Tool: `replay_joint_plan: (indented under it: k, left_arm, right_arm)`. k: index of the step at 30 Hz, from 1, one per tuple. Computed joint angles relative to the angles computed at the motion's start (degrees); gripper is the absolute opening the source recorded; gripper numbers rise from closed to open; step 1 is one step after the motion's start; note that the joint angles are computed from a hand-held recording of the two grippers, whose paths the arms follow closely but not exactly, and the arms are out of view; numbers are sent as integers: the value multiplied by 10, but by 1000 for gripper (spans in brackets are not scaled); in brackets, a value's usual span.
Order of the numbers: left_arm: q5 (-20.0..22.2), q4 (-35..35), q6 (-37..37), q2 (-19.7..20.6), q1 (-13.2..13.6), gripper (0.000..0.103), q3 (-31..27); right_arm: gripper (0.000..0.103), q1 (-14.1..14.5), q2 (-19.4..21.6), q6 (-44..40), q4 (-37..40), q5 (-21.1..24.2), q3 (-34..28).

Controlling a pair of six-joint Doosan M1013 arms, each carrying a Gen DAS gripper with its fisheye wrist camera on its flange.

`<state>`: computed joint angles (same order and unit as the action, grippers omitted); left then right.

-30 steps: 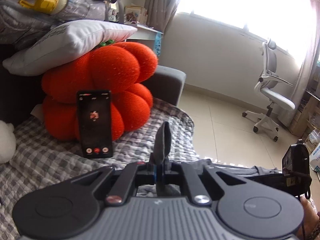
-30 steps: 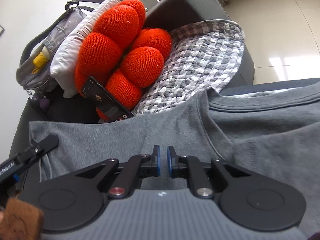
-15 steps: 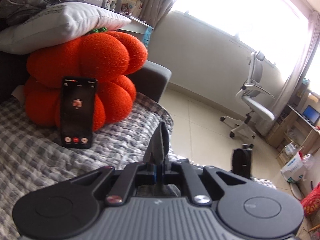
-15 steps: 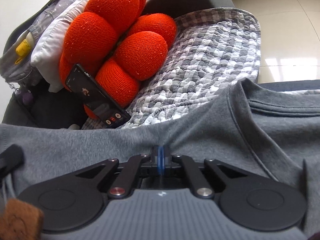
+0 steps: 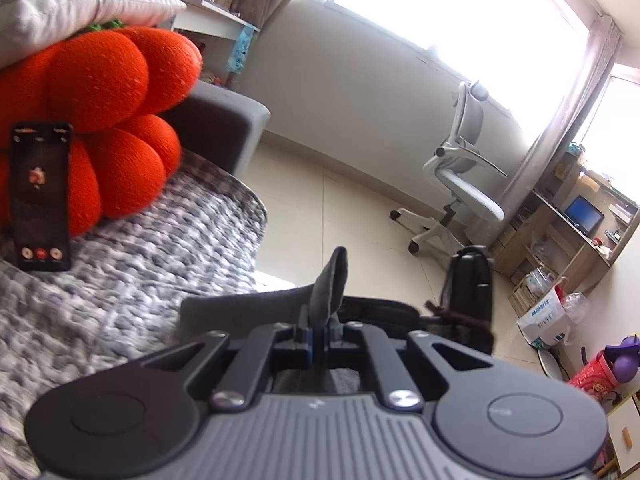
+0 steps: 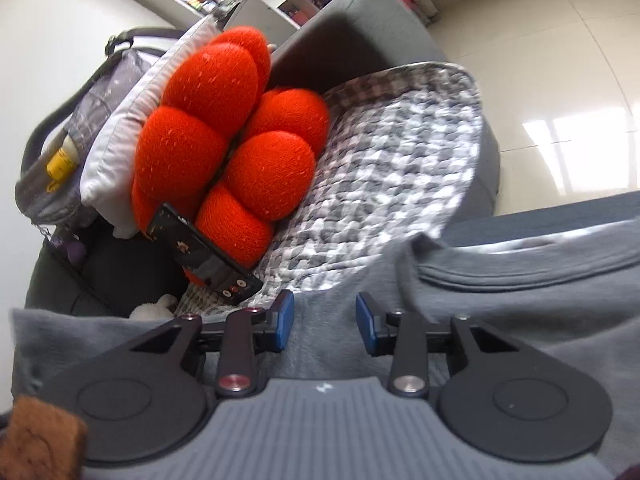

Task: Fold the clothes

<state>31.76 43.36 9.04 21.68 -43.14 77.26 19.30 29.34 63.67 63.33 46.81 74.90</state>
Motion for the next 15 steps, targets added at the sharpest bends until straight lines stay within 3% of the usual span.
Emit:
replay_joint_plan:
  k: [10,15]
  left_arm:
    - [28,-149,89,71,3,4,-75]
    - [42,-183,108,95,3,5,-94]
  right_arm:
    - [40,-60,-46,0,77,-6,76]
    - [40,-79,-56,-14,118,-8,106]
